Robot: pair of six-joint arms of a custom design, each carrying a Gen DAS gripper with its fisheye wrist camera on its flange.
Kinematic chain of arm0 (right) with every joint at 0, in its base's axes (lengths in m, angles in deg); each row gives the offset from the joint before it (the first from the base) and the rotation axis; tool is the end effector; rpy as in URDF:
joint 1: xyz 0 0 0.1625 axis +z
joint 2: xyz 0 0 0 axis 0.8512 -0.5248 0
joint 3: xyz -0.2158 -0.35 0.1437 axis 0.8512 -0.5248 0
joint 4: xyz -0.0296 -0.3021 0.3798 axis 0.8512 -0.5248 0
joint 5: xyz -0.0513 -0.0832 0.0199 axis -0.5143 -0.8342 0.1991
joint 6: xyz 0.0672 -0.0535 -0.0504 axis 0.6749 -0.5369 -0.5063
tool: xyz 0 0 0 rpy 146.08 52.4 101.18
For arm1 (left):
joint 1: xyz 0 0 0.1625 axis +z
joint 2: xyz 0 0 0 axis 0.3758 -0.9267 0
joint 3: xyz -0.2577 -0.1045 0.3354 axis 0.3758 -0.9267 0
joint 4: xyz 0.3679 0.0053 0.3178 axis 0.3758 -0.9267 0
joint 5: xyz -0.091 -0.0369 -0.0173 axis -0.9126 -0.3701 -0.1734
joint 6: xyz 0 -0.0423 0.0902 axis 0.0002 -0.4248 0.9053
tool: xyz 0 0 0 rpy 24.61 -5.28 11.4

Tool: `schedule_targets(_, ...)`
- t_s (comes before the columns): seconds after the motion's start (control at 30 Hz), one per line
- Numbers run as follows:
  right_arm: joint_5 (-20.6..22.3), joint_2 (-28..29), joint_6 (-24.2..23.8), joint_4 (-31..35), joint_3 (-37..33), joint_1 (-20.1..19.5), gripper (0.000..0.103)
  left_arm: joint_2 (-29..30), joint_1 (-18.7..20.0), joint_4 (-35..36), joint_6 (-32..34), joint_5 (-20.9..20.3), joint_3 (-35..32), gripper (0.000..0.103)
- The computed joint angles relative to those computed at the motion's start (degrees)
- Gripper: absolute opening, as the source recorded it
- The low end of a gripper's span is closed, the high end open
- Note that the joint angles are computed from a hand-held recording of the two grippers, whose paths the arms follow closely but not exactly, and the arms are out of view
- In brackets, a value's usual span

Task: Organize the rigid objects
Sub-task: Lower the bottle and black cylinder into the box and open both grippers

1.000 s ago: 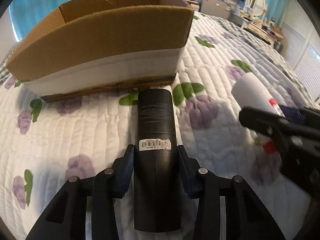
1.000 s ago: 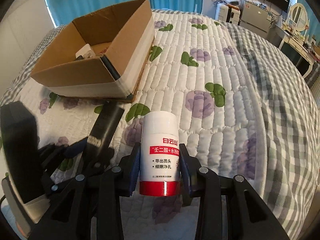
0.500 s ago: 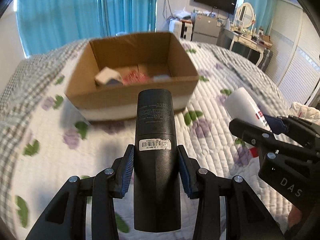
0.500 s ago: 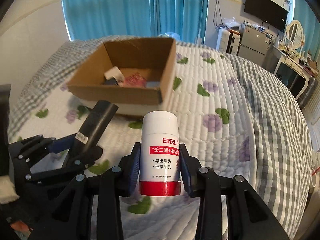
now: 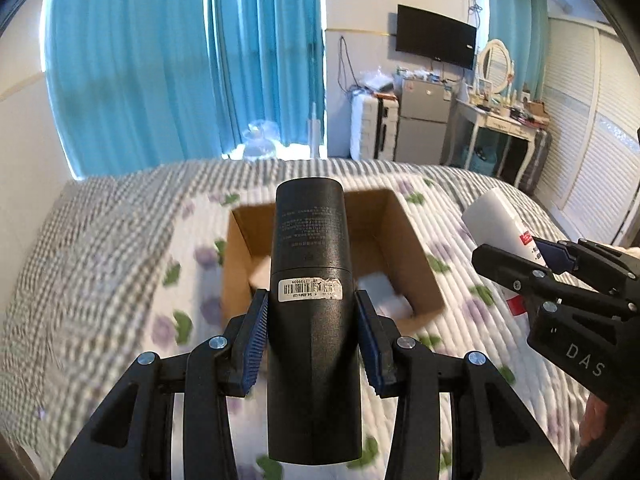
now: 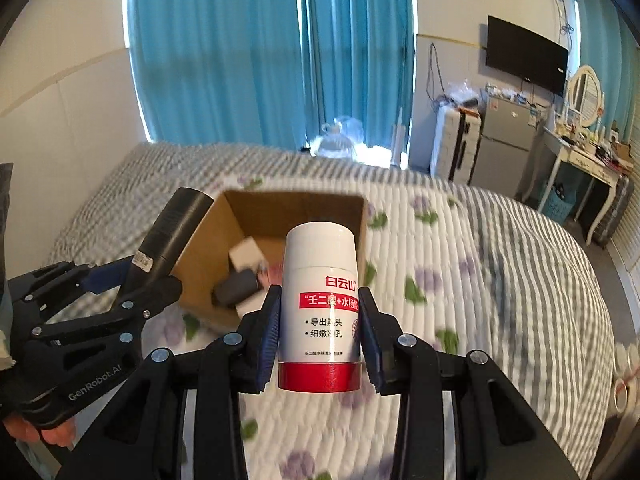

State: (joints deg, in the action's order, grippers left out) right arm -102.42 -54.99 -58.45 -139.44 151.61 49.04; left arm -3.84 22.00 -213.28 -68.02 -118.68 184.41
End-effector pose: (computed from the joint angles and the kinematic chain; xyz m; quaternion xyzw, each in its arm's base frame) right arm 0.2354 -0.5350 0.3060 0.1180 -0.8352 0.4106 0.3462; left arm -0.3796 -0.6387 0.1608 0.3806 0.8473 -0.2750 0.2481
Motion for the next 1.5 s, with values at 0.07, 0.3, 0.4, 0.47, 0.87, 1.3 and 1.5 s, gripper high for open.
schedule_targets(0.07, 1.12, 1.57, -0.65, -0.18, -2.33, -0.65, 0.036, 1.73, 0.66, -0.08, 0.78, 0.1, -2.28, 0.042)
schedule_targets(0.3, 5.74, 9.33, 0.13, 0.76, -11.49, -6.29, 0.036, 9.05, 3.84, -0.19, 2.9, 0.27, -10.05, 0.042)
schedule_targets(0.4, 6.9, 11.78, 1.22, 1.98, -14.04, -8.53, 0.036, 11.67, 4.93, -0.1, 4.31, 0.74, -12.54, 0.042)
schedule_targets(0.47, 6.66, 13.36, 0.22, 1.98, -15.51, -9.27, 0.036, 12.72, 5.6, 0.16, 4.68, 0.52, -13.59, 0.042)
schedule_targets(0.87, 9.46, 14.71, 0.19, -1.03, -15.39, -10.82, 0.053, 13.01, 6.92, 3.18, 4.05, -0.62, -13.13, 0.042)
schedule_targets(1.3, 5.02, 9.0, -0.81, -2.46, -11.51, -8.89, 0.055, 16.2, 6.9, 15.35, -2.58, -5.16, -19.95, 0.042)
schedule_targets(1.5, 4.29, 9.52, -1.48, -9.38, -10.57, -9.47, 0.065, 17.28, 5.9, 11.39, -1.36, -1.49, -19.47, 0.061)
